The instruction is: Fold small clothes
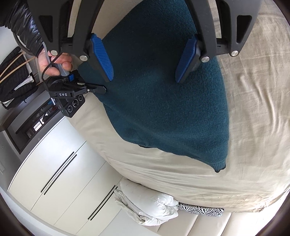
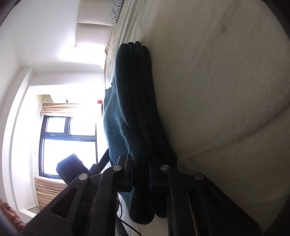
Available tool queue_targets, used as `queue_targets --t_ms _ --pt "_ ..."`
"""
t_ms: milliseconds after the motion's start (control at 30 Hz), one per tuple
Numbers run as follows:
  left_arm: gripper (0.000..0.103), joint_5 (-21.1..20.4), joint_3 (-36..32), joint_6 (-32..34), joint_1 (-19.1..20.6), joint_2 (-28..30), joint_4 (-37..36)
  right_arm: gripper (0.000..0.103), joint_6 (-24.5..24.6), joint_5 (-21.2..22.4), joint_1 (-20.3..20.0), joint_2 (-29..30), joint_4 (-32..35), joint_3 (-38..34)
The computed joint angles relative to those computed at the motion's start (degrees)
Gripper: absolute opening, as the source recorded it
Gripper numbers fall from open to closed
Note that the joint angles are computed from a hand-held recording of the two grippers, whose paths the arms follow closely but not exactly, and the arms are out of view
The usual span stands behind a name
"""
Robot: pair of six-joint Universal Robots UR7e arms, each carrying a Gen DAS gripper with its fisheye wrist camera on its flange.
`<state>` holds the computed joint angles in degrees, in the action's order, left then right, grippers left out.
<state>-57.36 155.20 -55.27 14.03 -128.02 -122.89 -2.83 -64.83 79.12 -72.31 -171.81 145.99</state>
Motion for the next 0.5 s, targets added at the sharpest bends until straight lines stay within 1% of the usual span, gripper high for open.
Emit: queue_targets --t_ms 33,67,100,167,233,267,300,333,400,433,500 --pt "0.073 0.0 -0.3 -0.7 -0.1 -0.8 1.0 0.010 -0.6 0.7 -0.4 -0.7 0.7 0.3" --pt "0.073 0.4 -0.9 -1.8 -0.5 -1.5 2.7 0.011 -0.2 0.4 -0.1 -1.3 0.5 0.7" --pt "0.073 1.3 -1.5 -2.7 -0.8 -2.0 4.6 0.012 0.5 -0.4 0.2 -2.6 0.3 1.3" --pt "0.073 3.4 -2.6 -3.5 -1.7 -3.2 7.2 0.014 3.2 -3.7 1.9 -6.4 -0.4 2.6" --pt "0.073 4.2 -3.4 -1.9 -0.6 -2.8 6.1 0.015 5.5 -8.7 5.1 -10.8 -1.0 3.1" --pt "0.073 4.4 -3.8 -0.7 0.5 -1.8 4.9 0.015 6.6 -10.7 6.8 -12.6 0.0 2.7" --pt "0.073 4.5 -4.1 0.5 1.6 -0.4 3.4 0.016 7.1 -10.9 8.0 -13.9 0.5 2.2" --pt "0.073 4.3 -4.3 1.9 2.8 1.0 1.5 0.017 7.0 -9.5 8.9 -14.4 0.1 1.8" --pt "0.073 3.4 -4.7 4.6 5.6 4.6 -2.1 0.017 6.4 -6.4 11.0 -12.9 0.4 0.0" --pt "0.073 2.9 -4.7 5.5 7.0 6.3 -3.9 0.017 6.0 -6.0 12.4 -11.3 1.4 -1.3" --pt "0.073 1.1 -4.1 6.4 10.1 8.9 -7.8 0.017 5.9 -7.4 14.8 -6.9 3.1 -3.8"
